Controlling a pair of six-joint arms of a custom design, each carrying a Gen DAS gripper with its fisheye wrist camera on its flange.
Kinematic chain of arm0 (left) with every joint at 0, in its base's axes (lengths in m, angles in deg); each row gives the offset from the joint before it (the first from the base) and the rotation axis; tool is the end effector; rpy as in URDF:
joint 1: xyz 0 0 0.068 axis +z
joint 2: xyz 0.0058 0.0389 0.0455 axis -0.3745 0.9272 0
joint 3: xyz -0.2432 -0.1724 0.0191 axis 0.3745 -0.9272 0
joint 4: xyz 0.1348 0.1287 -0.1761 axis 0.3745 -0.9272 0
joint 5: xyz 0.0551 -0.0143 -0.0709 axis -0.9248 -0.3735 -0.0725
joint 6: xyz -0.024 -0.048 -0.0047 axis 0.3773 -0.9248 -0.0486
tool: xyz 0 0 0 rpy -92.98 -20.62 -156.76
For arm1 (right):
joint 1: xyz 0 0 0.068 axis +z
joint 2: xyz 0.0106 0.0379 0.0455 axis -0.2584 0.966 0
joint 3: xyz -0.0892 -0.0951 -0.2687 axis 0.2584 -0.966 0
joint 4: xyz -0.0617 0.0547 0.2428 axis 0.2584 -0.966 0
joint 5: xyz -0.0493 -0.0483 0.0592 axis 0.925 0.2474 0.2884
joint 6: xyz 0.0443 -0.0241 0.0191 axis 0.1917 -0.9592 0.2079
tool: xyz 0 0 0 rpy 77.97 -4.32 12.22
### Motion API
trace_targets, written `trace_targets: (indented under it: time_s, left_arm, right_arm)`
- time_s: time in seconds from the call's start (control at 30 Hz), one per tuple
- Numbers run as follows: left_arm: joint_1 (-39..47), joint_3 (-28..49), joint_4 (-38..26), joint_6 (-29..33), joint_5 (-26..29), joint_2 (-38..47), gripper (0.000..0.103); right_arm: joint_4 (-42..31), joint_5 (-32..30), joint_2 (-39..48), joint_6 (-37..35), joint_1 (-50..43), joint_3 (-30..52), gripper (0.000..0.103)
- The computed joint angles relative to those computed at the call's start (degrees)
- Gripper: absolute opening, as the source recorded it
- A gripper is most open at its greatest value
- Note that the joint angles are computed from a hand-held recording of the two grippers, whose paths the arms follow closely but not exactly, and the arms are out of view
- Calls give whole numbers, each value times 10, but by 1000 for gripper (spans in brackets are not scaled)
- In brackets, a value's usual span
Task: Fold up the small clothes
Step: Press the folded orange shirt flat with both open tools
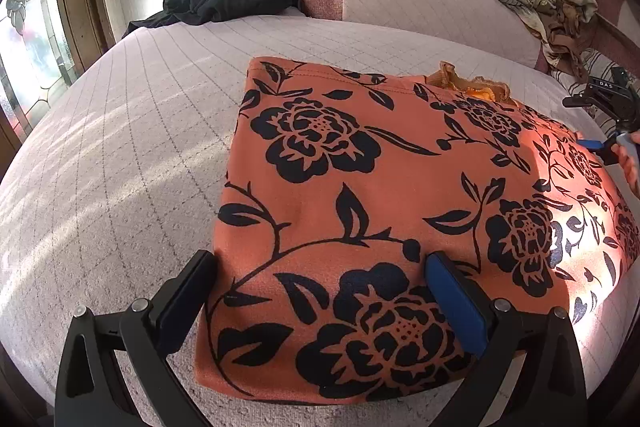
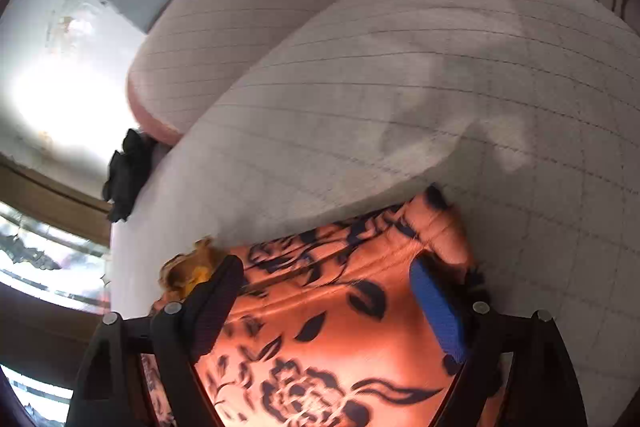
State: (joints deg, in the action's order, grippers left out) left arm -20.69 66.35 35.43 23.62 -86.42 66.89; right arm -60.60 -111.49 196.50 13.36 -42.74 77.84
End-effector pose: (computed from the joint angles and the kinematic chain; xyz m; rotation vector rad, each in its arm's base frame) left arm 0.1642 0.0034 0.1250 -0.0475 2.4596 -0.0159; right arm 0.4238 -0.2007 0.1644 0.5246 2.5789 0.6870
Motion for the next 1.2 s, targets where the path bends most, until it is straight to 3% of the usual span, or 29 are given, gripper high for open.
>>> trace_targets:
  time_s: [0.07, 0.2, 0.33, 0.47, 0.53, 0.6, 0.67, 0.83, 0.9, 0.93, 0.97, 1.13, 1.2]
  left_arm:
    - [-2, -1, 5, -3, -1, 3, 103]
    - [0, 1, 5, -8, 0, 4, 103]
    - [3, 0, -8, -11, 0, -8, 103]
    - [-4, 0, -33, -27, -12, -34, 103]
    - [-12, -1, -53, -37, -21, -67, 103]
    - [-27, 1, -87, -50, -30, -111, 103]
    - [-52, 9, -132, -61, -35, -155, 103]
    - [-139, 29, -223, -113, -85, -233, 103]
    - [-167, 35, -237, -139, -102, -231, 103]
    - [-181, 38, -235, -151, -109, -223, 103]
    - [-198, 41, -237, -159, -120, -216, 103]
    - [-274, 57, -223, -183, -177, -191, 103]
    - [-274, 70, -194, -188, -169, -140, 103]
  right_arm:
    - [1, -30, 27, 29, -11, 38, 87]
    - [14, 16, -17, 13, -11, 24, 87]
    - [34, -65, -131, -1, -73, -115, 87]
    - [-8, -153, -266, -80, -177, -303, 87]
    - [-62, -162, -291, -155, -237, -376, 87]
    - [-70, -145, -285, -185, -283, -434, 88]
    - [-45, -160, -270, -184, -311, -469, 88]
    - [60, -188, -267, -63, -267, -476, 88]
    - [105, -194, -260, -24, -253, -478, 76]
    - [119, -183, -261, -19, -243, -477, 29]
    - [109, -180, -247, -29, -236, -467, 8]
    - [105, -174, -346, -82, -245, -487, 8]
    - [101, -125, -339, -111, -230, -488, 15]
